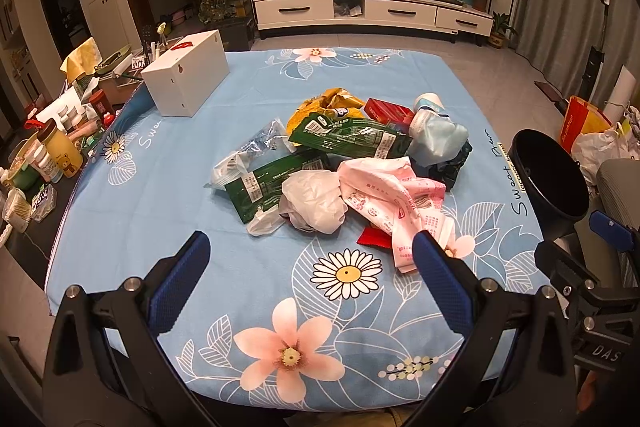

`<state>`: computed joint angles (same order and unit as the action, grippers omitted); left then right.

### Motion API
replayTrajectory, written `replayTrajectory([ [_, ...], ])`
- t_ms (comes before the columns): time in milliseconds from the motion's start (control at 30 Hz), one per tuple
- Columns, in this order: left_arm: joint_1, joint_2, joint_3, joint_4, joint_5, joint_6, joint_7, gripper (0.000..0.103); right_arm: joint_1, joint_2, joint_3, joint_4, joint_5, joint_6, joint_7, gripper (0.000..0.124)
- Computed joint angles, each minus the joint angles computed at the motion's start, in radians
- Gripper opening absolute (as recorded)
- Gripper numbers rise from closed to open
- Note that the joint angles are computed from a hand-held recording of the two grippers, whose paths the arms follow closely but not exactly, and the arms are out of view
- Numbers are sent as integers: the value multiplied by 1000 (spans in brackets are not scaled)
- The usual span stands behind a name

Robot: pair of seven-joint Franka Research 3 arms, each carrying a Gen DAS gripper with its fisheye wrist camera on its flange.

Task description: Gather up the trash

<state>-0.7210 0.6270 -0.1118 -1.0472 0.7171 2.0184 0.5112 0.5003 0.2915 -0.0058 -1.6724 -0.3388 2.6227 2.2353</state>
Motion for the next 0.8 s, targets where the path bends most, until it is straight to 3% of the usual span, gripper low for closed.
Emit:
replayTrajectory([
  [800,-2,6,2,6,-2,1,1,101,1,-3,-2,-3,-10,4,10,100],
])
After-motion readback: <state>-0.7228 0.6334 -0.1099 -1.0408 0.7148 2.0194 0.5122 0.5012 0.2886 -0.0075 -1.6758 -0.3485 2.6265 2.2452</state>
